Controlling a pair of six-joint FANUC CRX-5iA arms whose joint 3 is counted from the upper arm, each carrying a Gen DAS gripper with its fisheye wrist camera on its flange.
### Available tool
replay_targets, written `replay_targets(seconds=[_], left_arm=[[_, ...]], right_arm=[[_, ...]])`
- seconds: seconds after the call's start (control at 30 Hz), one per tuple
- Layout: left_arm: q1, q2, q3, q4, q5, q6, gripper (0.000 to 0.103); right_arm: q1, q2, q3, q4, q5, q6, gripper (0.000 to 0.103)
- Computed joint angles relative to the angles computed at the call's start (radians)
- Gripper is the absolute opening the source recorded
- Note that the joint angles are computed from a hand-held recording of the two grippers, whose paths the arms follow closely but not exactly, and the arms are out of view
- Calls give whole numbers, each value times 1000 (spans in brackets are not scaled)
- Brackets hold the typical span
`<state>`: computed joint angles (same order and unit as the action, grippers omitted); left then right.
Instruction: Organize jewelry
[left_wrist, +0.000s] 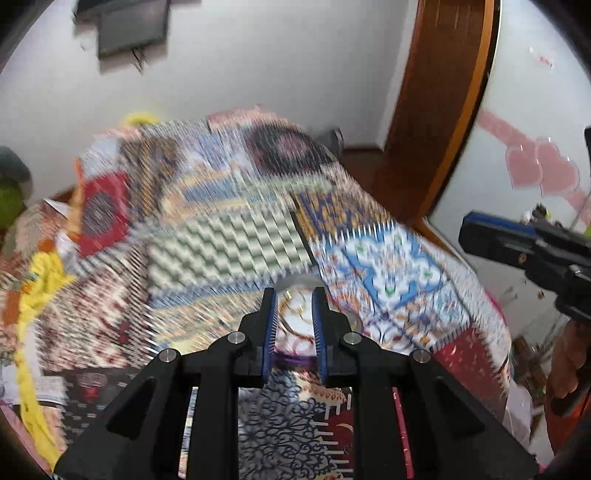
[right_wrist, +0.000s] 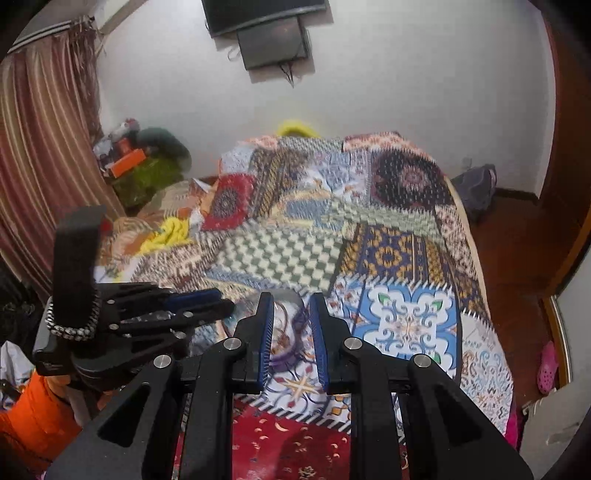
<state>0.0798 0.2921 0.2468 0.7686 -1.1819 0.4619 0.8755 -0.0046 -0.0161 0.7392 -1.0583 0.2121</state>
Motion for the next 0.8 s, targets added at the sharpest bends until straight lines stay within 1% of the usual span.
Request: replay_targets(seconds=[0.07,0.13,0.27,0.33,0.4,0.5,0.53,0.57,0.63,0.67,0.73,0.8], left_arm=[[21,-42,-35,71,30,-37,19],[40,-86,-76,154,63,-77,28],[72,-192,-181,330,133,-198,37],[84,-236,-226,396,149,-244,50],[97,-272,-263,464,150,-277,59],[111,-305,-296,522,150,-287,68],[114,-321,-316,543,165,-291,71],[115,-338,-336,563,184,-301,73],[116,-378,-387,613,226,-335,85],[119,-391,-405,633,236,-349,87],[126,-409,-429,667,238,-363,91],[136,-415,-435,674,227,-362,93]], right_arm=[[16,-8,-5,57,0,-30,18],[33,-13,-9,120,-4,-61,18],[80,-14,-7,288,-44,-141,18],[103,-19,-13,368,-56,-183,18],[125,-19,-14,435,-75,-215,18],[160,-10,-10,528,-124,-251,20],[171,-7,-9,552,-138,-259,26],[181,-4,-10,572,-151,-268,32],[200,5,-14,624,-189,-296,59],[208,13,-17,656,-216,-310,64],[218,34,-10,689,-268,-318,78],[224,56,5,701,-314,-317,86]])
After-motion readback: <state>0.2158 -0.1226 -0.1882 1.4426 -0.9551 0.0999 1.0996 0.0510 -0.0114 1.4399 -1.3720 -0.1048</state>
